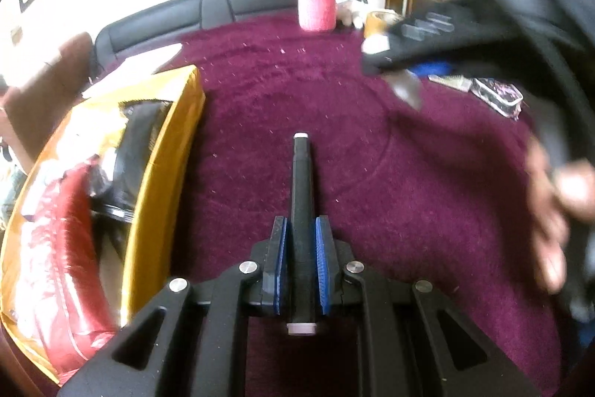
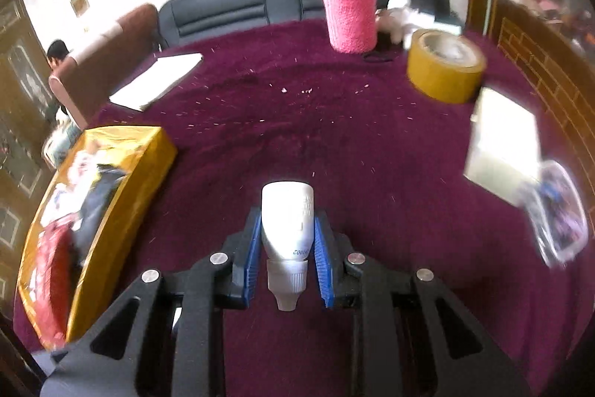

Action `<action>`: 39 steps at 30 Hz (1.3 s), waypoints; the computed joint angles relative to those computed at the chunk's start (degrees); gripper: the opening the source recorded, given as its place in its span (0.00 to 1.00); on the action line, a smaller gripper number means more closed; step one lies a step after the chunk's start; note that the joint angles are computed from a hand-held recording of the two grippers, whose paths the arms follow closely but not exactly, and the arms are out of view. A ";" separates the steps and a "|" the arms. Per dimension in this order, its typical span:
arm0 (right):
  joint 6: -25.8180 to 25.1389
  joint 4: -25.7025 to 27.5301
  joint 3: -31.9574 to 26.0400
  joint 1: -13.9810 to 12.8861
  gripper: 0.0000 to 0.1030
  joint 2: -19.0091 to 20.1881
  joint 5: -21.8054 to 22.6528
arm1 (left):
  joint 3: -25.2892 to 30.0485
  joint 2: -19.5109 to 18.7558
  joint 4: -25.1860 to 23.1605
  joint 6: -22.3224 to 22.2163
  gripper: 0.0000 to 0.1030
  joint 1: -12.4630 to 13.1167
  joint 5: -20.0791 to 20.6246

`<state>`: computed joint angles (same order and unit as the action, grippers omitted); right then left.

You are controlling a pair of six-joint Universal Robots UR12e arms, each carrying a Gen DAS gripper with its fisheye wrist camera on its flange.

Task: Organize objects
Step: 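Grasp the white small bottle with the right tool while the left tool grasps a black marker, then carry the white bottle and black marker into the tray and open both tools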

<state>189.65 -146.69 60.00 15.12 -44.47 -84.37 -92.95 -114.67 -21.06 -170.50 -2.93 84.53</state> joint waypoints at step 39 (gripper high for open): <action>1.28 -18.27 17.46 5.75 0.23 -10.33 -0.02 | -12.31 8.47 27.09 -1.56 0.11 5.45 2.39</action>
<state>190.93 -164.96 77.46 20.87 -54.80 -84.38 -105.27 -106.20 6.04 -172.06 2.52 86.91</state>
